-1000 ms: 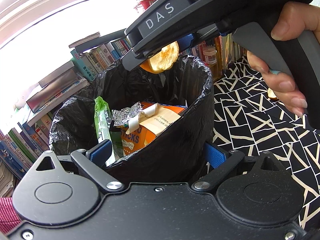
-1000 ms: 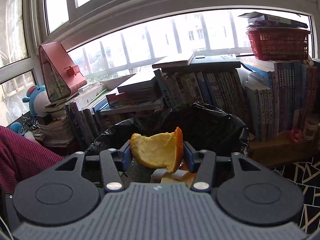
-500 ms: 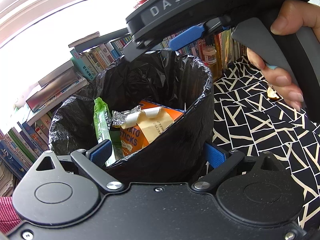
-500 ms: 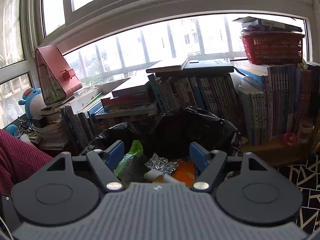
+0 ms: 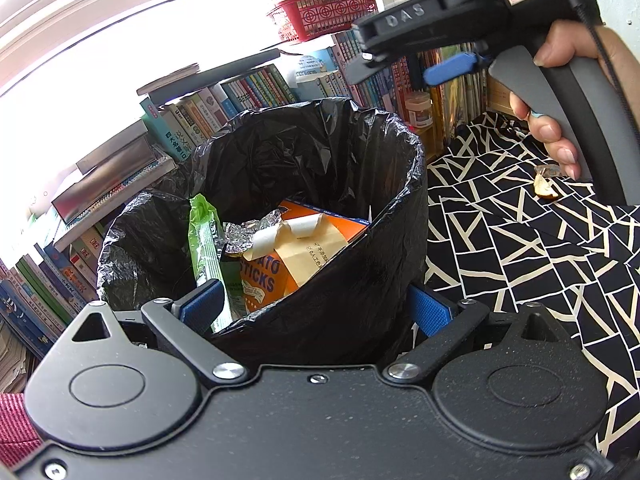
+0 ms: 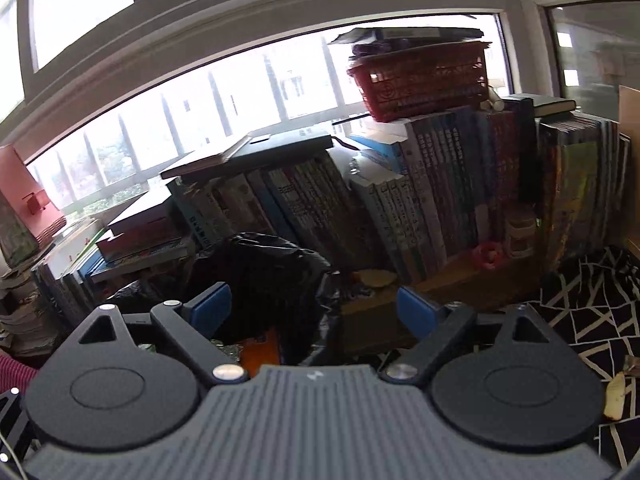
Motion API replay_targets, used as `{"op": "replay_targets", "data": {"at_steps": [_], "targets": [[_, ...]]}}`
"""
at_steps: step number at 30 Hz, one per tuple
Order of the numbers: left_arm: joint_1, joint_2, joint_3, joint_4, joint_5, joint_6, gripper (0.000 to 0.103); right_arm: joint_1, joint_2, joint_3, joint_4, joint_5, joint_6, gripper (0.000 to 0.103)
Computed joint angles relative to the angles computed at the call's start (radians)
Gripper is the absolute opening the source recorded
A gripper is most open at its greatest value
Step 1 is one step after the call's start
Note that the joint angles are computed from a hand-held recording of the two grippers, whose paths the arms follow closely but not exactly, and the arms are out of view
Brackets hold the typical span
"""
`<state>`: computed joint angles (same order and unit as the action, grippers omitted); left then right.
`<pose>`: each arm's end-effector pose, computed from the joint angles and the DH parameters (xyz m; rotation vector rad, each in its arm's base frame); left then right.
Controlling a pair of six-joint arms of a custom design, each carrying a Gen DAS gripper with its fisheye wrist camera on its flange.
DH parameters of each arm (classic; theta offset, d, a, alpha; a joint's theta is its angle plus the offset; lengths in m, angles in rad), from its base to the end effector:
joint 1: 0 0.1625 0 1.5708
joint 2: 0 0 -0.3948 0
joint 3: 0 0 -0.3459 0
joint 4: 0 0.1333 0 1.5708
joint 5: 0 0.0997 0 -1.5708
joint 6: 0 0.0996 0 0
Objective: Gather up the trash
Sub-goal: 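Move the right gripper back over the bed to the pale peel piece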
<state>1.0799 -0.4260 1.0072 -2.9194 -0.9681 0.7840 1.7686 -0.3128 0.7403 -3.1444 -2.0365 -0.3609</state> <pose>-0.1991 -0.7750 0.1459 1.1479 2.0397 -0.8221 0.2465 -0.7793 0.1948 0.2884 -2.2497 1.3986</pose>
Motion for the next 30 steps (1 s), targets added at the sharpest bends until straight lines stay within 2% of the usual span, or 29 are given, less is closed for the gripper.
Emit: {"op": "replay_targets", "data": {"at_steps": [10,17,21,30], "targets": [[0.0,0.0,0.0,0.0,0.0,0.0,0.097,-0.045,0.027,-0.066,-0.012,-0.192,0.112,0.1],[0.0,0.001,-0.001,0.0,0.001,0.0,0.097,-0.084,0.057,-0.147,0.015,-0.345,0.144,0.101],[-0.001,0.002,-0.002,0.0,0.004,-0.002,0.097,-0.112,0.091,-0.219,-0.004,-0.442,0.13,0.102],[-0.002,0.002,-0.003,0.0,0.006,-0.001,0.097,-0.184,0.06,-0.168,0.03,-0.573,0.276,0.102]]}}
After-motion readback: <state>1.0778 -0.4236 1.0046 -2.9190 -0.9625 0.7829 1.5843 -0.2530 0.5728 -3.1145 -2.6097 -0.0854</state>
